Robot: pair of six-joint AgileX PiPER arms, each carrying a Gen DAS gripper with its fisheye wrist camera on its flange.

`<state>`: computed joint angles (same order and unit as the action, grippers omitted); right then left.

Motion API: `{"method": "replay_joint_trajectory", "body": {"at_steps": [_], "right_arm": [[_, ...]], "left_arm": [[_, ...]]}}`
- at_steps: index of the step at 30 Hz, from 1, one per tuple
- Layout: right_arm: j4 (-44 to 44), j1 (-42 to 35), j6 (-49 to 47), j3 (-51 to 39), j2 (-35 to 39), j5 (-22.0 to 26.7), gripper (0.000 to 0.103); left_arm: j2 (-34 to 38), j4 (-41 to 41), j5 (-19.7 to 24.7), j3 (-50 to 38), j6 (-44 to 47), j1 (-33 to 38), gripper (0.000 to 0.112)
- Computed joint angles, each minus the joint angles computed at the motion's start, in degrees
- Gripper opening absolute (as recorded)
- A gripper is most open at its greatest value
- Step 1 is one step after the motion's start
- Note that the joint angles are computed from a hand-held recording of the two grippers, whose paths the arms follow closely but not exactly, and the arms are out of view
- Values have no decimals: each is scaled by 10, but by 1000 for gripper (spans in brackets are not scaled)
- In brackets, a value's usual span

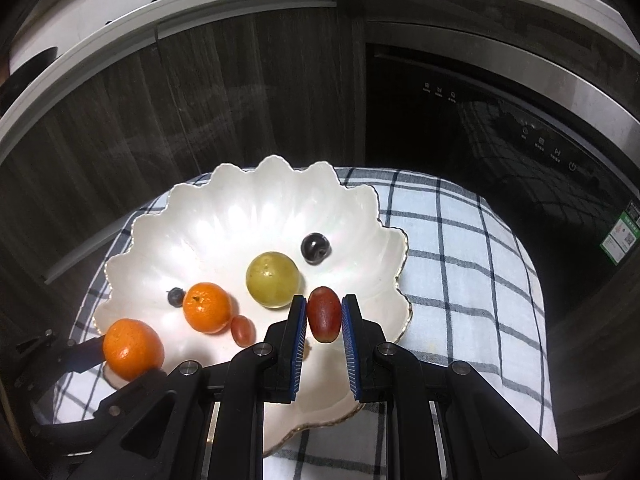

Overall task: Organize fruits
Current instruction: 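Open the left tool dropping the mandarin while the right tool drops the grape into the bowl, then withdraw both open tools from the bowl toward the tan nut and dark cherry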

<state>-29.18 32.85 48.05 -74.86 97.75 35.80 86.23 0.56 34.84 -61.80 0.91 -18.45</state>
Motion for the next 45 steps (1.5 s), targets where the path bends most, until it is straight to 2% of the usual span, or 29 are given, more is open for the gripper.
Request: {"method": "replay_joint_trajectory", "body": {"at_steps": [4,6,7,8,10,13,17,21,29,45], "right_arm": [[19,-9,-17,-13,15,6,20],[21,-8,-23,-22,23,12,21],[19,-8,-23,-24,25,15,30],[14,-6,-19,-25,25,17,48],[-7,-4,5,-19,19,15,66],[-24,-2,23,-19,16,25,68],[-41,-2,45,-11,7,30,81],[-40,-2,48,-2,-6,28,81],[-62,13,71,19,-44,44,81],[-113,59,126,72,-120,82,81]], "left_arm": [[1,16,1,1,-11,-7,46],[-6,30,-9,8,-24,-12,61],[-11,43,-15,12,-37,-15,68],[-13,49,-17,13,-43,-15,70],[-11,35,-10,8,-32,-8,70],[-10,38,-4,4,-37,-3,74],[-21,53,-7,8,-62,-2,85],[-29,73,1,7,-87,-9,87],[-60,106,19,7,-138,-26,98],[-111,155,40,30,-205,-54,99]]}}
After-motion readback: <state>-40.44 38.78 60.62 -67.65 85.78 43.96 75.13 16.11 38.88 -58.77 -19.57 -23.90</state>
